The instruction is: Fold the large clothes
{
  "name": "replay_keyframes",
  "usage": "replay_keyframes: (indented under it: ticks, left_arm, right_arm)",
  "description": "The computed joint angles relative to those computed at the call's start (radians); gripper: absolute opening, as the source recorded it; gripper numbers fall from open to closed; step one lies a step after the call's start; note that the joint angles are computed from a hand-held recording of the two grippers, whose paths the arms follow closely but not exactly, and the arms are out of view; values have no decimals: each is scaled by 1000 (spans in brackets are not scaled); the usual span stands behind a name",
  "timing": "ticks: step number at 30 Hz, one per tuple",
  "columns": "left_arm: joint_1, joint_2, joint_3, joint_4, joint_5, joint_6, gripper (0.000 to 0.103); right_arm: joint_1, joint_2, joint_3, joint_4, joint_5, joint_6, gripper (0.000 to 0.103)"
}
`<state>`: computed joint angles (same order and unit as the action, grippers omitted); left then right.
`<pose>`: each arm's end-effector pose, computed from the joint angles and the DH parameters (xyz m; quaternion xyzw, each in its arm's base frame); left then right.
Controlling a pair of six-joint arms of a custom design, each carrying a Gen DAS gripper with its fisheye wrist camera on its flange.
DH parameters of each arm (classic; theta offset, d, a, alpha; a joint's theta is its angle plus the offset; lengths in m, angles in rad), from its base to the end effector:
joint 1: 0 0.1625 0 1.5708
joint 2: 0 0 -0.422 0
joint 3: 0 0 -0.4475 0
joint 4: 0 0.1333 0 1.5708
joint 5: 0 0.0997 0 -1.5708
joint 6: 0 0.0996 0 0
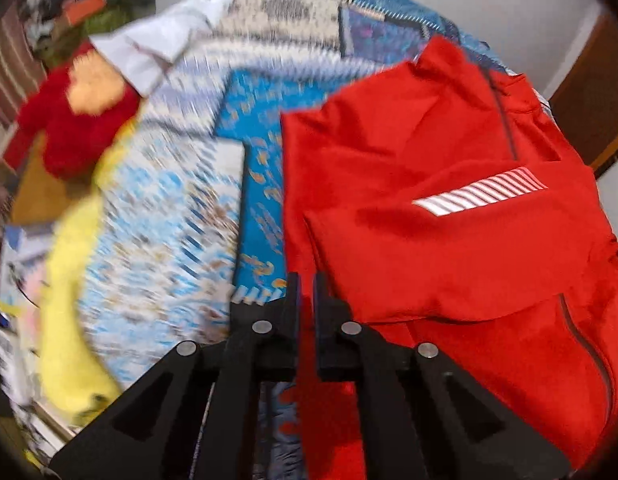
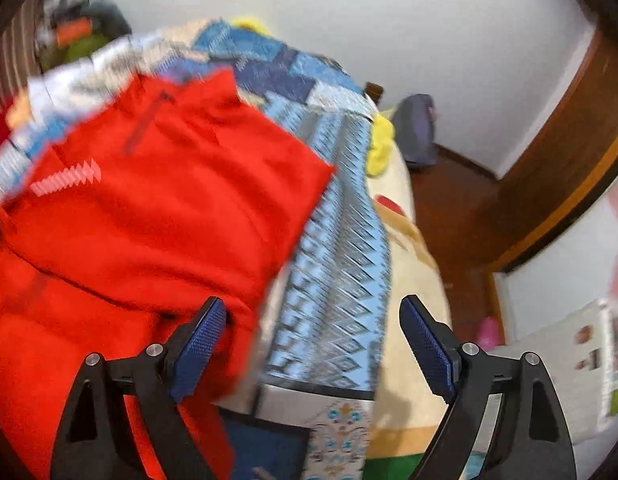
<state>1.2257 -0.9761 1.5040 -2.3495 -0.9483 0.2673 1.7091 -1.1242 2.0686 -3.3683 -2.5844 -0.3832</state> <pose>-0.0701 -0.7608 0.2330 0.2482 0.9121 -0.1308 0.2990 0.1241 -0.5379 0.2210 0.0112 -0.8208 0.3050 0.4828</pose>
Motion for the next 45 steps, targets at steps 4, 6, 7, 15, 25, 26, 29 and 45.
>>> replay_keyframes:
  ticks: [4, 6, 7, 15, 25, 26, 29, 45]
  left_arm:
    - [-14, 2, -11, -29, -22, 27, 45]
    - [-19, 24, -9, -62, -11, 46, 54]
    - [-19, 50, -16, -68, 4, 49, 55]
    - [4, 182, -62, -19, 158, 18, 56]
    - [-6, 113, 35, -135, 212, 198, 67]
    - [-11, 105, 33, -133, 205, 202, 67]
    - [-30, 96, 7, -128, 172, 201, 68]
    - [-88, 473, -604, 108, -37, 100, 94]
  right_arm:
    - [16, -63, 6, 55, 116, 98, 88]
    - [17, -83, -2, 100, 163, 154, 88]
    - [14, -79, -18, 126, 180, 184, 88]
    - [-50, 72, -168, 409, 59, 224, 88]
    - [-71, -53, -35, 439, 66, 226, 89]
    - [-65, -60, -33, 424, 63, 211, 89]
    - [-36, -69, -45, 369, 58, 163, 89]
    - [-57, 183, -508, 452, 265, 48, 102]
